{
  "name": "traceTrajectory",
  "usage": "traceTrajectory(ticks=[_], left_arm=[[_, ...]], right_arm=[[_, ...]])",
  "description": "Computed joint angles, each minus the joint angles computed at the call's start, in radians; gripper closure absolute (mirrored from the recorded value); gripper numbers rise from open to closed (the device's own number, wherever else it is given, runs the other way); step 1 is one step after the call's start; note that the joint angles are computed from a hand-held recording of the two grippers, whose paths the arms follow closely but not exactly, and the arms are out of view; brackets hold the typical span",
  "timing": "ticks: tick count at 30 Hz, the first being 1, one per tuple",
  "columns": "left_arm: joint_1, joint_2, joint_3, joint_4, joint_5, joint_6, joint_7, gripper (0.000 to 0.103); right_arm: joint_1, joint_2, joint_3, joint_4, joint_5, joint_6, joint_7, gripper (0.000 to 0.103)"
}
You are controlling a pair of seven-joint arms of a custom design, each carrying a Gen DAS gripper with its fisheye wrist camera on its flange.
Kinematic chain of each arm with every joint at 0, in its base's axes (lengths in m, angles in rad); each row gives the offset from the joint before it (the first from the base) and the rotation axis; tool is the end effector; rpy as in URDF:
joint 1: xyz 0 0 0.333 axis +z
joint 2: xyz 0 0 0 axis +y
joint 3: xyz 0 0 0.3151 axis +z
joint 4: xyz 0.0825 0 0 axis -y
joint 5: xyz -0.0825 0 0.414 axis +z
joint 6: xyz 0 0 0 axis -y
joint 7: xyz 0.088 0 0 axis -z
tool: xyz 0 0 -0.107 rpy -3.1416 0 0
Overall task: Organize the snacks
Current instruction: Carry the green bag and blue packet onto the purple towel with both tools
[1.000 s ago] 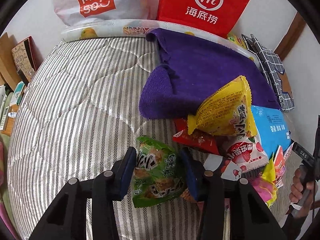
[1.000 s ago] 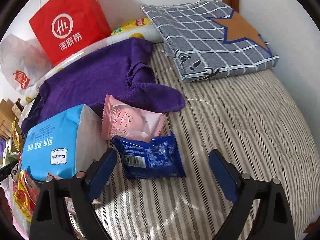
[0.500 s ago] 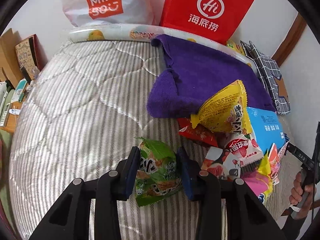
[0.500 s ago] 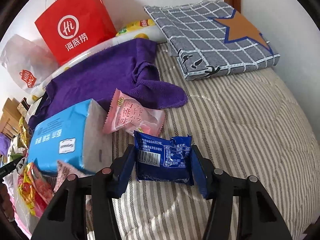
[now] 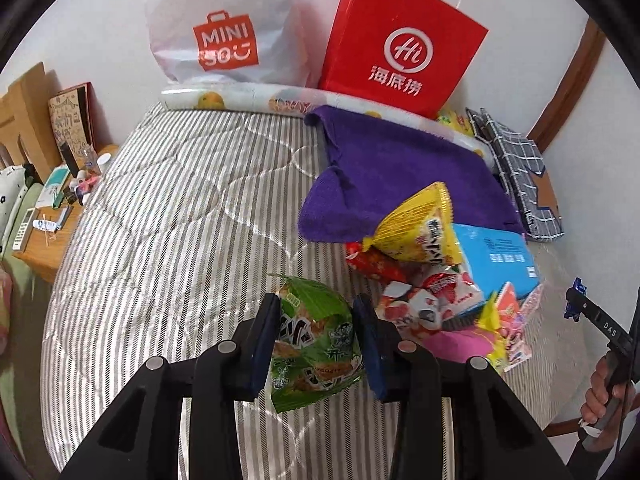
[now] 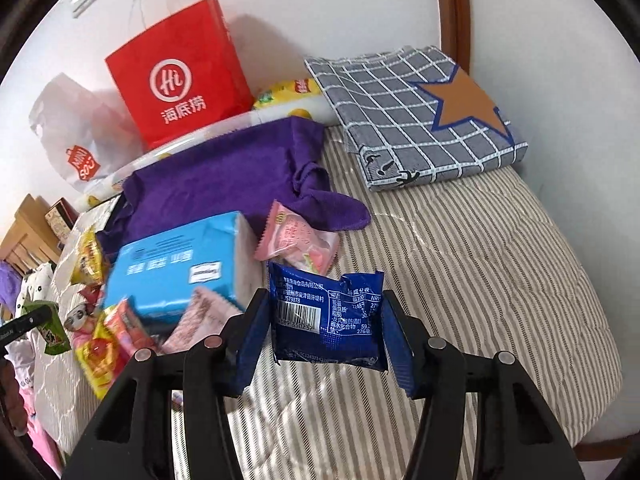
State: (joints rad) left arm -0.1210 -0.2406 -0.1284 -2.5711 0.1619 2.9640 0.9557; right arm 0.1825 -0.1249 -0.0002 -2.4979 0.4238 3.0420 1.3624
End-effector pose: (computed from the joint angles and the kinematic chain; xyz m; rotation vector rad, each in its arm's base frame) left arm 0.4778 -0.1331 0.3973 -2.1126 1.7110 -0.7753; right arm 0.5173 0.0632 0.3816 -1.7661 1.7961 -0.4492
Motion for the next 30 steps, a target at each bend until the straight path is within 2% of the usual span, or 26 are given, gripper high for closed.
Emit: traceTrajectory(ticks=[7,13,19,30], left_arm=[[0.003,-0.061,-0.033,0.000,0.040,-0.015,-0.042,0.067],[0.001,-0.070,-0.059,0.047,0.095,-0.040,-0.075,0.067],[-0.010,-0.028,-0.069,0.122,0.126,-0.070,-0.082,0.067],[-0.057,0.106,-0.053,0.285,0.073,-0.080,0.011,0.067]], right_arm=[[0.021,-0.074,-0.005,-0.039,0.002,-0.010,-0.014,0.048],[0.041,-0.091,-0.012,-0.024,0.017,-0.010,-0.043,0.048],[0.072,-0.070,-0.025,0.033,0.069,-0.023,-0.097,0.048],[0.048,-0.005,0.009,0.141,0.038,-0.043,-0.096,0.048]])
